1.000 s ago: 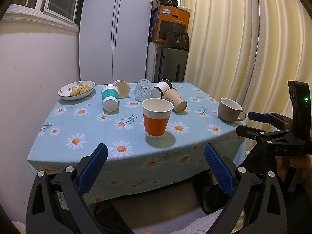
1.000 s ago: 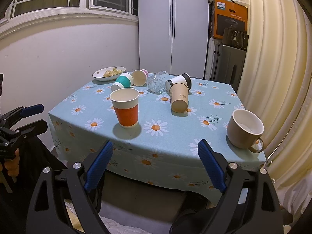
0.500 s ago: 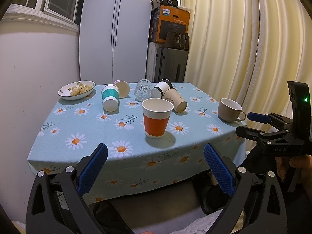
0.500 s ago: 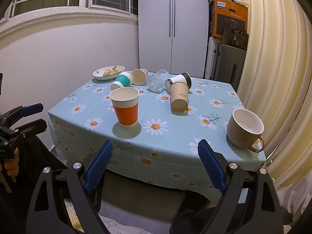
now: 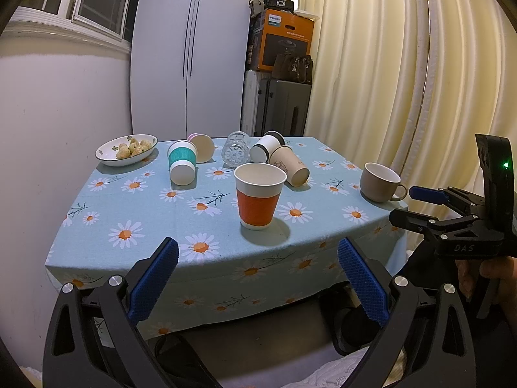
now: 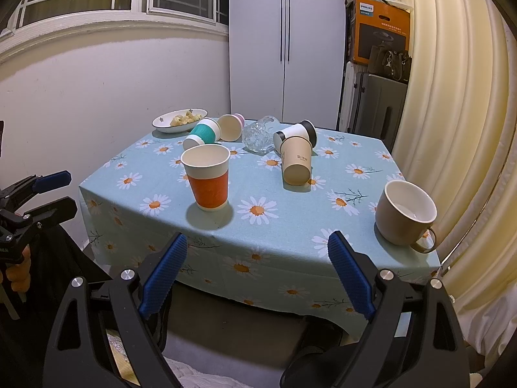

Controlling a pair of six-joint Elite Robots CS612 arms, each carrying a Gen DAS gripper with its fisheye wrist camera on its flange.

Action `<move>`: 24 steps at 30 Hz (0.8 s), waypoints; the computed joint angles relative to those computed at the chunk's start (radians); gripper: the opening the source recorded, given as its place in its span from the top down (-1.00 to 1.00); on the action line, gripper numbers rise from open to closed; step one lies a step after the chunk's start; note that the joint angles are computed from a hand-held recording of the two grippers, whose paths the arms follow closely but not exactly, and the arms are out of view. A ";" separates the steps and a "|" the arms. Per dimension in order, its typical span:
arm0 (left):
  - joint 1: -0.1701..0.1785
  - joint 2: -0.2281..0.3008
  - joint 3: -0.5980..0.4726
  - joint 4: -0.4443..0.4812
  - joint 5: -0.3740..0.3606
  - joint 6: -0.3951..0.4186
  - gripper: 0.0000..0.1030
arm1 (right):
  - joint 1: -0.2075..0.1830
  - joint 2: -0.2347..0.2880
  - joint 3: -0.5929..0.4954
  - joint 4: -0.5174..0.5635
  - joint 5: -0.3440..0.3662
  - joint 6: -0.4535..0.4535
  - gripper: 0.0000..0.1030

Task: Flip cup upright

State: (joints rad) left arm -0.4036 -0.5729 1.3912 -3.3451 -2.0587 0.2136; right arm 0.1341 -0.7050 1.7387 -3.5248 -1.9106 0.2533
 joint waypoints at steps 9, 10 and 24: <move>-0.001 -0.001 0.003 -0.002 0.003 0.005 -0.87 | 0.000 -0.003 0.003 0.006 -0.003 0.001 -0.70; -0.001 -0.001 0.003 -0.003 0.002 0.005 -0.87 | -0.001 -0.004 0.004 0.005 -0.002 0.000 -0.70; -0.001 -0.003 0.009 -0.014 0.001 0.002 -0.87 | 0.000 -0.003 0.002 0.007 -0.004 -0.001 -0.70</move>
State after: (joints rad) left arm -0.4043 -0.5760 1.4003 -3.3590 -2.0575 0.2154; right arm 0.1338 -0.7080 1.7410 -3.5180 -1.9142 0.2526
